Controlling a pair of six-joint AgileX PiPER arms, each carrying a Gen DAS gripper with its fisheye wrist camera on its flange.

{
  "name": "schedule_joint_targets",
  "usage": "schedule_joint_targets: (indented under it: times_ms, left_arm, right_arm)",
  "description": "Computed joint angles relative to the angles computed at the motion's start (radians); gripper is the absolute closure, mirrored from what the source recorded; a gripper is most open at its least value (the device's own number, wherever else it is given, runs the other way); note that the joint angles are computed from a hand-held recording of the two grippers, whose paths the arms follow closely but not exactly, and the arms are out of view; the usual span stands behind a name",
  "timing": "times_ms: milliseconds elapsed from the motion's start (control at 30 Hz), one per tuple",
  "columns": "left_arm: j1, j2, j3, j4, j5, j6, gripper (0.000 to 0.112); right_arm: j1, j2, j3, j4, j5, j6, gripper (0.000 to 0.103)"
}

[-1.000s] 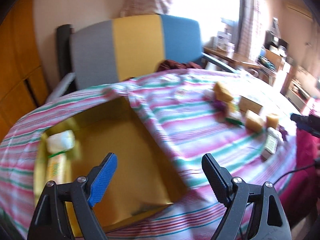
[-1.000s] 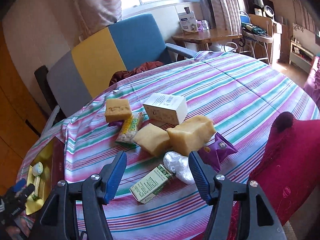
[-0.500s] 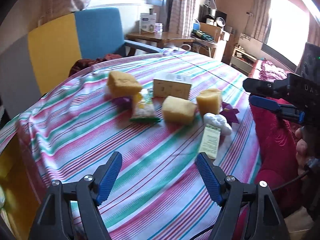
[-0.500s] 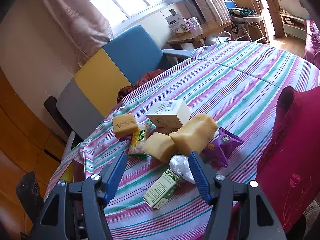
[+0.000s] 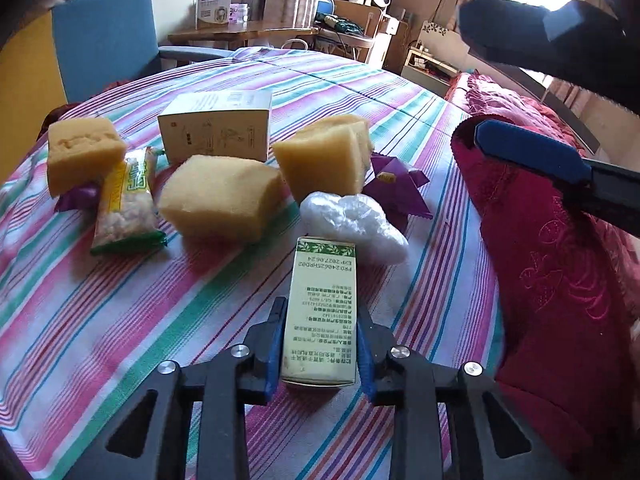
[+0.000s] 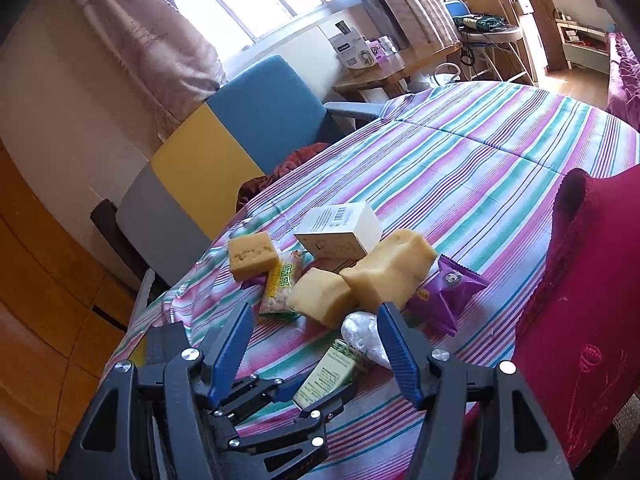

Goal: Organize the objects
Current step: 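Grasp the green-and-white box with the left gripper, then lift the box with the left gripper while the right gripper grasps a yellow sponge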

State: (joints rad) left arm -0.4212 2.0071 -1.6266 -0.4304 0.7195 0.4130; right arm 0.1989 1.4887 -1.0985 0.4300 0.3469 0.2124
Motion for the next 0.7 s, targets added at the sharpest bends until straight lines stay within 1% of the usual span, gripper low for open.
schedule_joint_targets:
  times_ms: [33, 100, 167, 233, 333, 367, 400, 467, 567, 633, 700]
  left_arm:
    - [0.006, -0.019, 0.035, -0.013, -0.027, 0.005, 0.082]
    - [0.018, -0.066, 0.111, 0.017, -0.081, -0.03, 0.082]
    - [0.046, -0.113, 0.184, 0.035, -0.124, -0.058, 0.082]
    - [0.077, -0.174, 0.281, 0.072, -0.183, -0.102, 0.082]
    - [0.111, -0.254, 0.408, 0.113, -0.27, -0.129, 0.082]
    - [0.125, -0.286, 0.464, 0.118, -0.307, -0.131, 0.082]
    - [0.137, -0.306, 0.498, 0.113, -0.326, -0.129, 0.082]
    - [0.159, -0.331, 0.556, 0.051, -0.37, -0.075, 0.082]
    - [0.165, -0.35, 0.597, -0.007, -0.404, -0.025, 0.082]
    - [0.146, -0.348, 0.605, 0.036, -0.431, -0.066, 0.082]
    - [0.145, -0.353, 0.62, 0.021, -0.45, -0.051, 0.082]
  right_arm:
    - [-0.001, 0.001, -0.001, 0.005, 0.003, -0.007, 0.038]
    - [-0.002, 0.005, -0.006, 0.003, 0.01, -0.008, 0.038]
    - [0.004, 0.013, -0.02, -0.037, 0.026, 0.026, 0.038]
    - [0.006, 0.022, -0.035, -0.056, 0.046, 0.038, 0.038]
    - [0.015, 0.032, -0.054, -0.116, 0.07, 0.092, 0.038]
    - [0.018, 0.036, -0.063, -0.136, 0.082, 0.109, 0.038]
    - [0.021, 0.042, -0.072, -0.154, 0.093, 0.124, 0.038]
    - [0.028, 0.051, -0.09, -0.196, 0.115, 0.159, 0.038]
    - [0.036, 0.074, -0.125, -0.228, 0.164, 0.177, 0.038]
    - [0.043, 0.088, -0.147, -0.258, 0.195, 0.197, 0.038]
    - [0.049, 0.099, -0.165, -0.277, 0.222, 0.209, 0.038]
